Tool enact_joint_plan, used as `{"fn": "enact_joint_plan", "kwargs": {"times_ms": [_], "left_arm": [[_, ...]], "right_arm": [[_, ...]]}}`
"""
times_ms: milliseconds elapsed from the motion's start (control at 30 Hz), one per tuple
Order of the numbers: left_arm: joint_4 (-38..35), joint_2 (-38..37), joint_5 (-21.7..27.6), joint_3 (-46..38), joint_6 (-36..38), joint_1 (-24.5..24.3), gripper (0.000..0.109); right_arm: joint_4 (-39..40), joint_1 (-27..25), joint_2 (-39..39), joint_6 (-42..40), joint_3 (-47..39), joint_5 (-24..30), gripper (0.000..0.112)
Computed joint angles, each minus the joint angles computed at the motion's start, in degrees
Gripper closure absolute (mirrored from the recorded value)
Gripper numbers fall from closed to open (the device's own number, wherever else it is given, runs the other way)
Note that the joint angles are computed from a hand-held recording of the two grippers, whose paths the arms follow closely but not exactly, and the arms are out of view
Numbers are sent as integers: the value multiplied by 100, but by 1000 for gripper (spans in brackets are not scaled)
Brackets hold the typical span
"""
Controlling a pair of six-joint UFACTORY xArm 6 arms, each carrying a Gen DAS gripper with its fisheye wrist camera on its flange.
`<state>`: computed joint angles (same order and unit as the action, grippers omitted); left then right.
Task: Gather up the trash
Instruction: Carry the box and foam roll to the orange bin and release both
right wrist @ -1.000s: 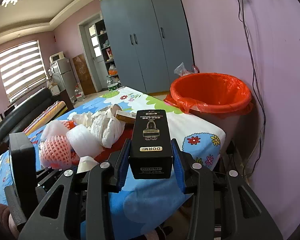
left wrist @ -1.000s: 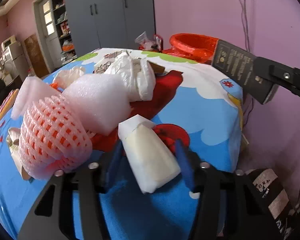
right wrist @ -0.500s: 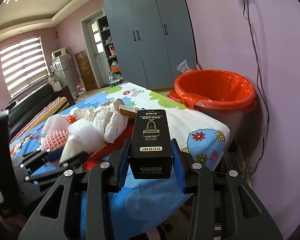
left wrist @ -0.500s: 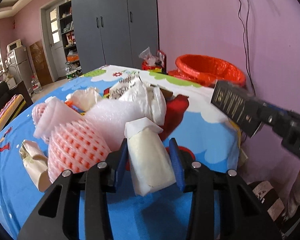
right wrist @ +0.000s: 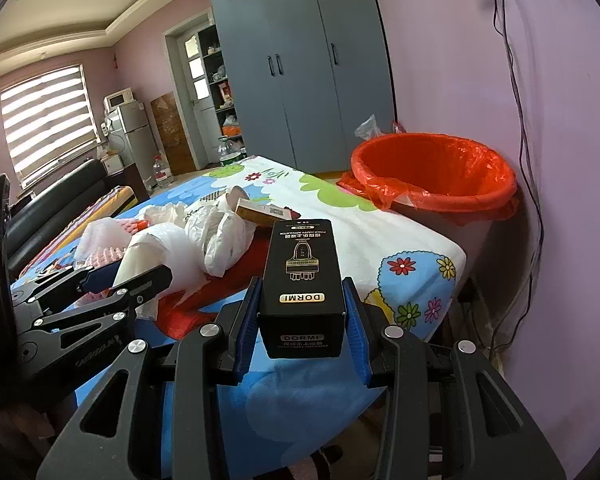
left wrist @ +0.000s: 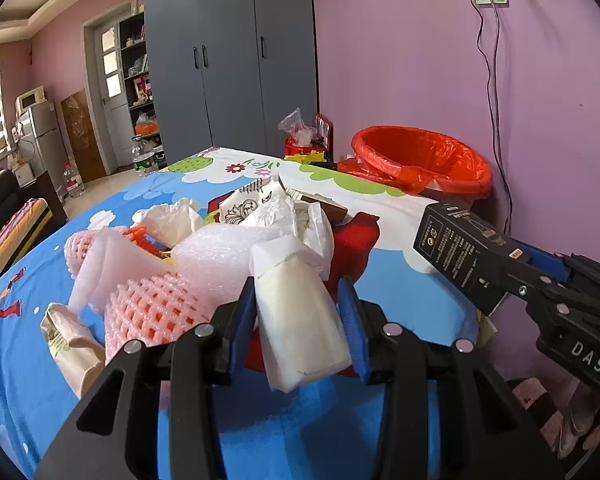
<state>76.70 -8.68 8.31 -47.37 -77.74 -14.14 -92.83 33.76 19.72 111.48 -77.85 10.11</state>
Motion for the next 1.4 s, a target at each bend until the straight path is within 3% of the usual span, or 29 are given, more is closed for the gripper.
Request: {"fn": "enact_joint_plan", "kwargs": {"times_ms": [633,900,1067,1200,1400], "left_arm": [[3,821,-83,-1066,82,-249,69],[-538,1462,-196,-1935,688,-428,69],[-1772,2208,-323,-2877,1892,-613,69],[-3550,3006,-277,-3869,3584,-830,68],[-5629,4647,400,-6247,5653,-1085,67]], "right_arm": [[-759,-124,-238,627,74,425,74],[-956,-535,-280,819,18,522,74],[-924,-914,-65,729,-299,471,74],[-612,-1210,360,349,-824,355,74],[33,-1577,1207,-372,-1872,160,74]]}}
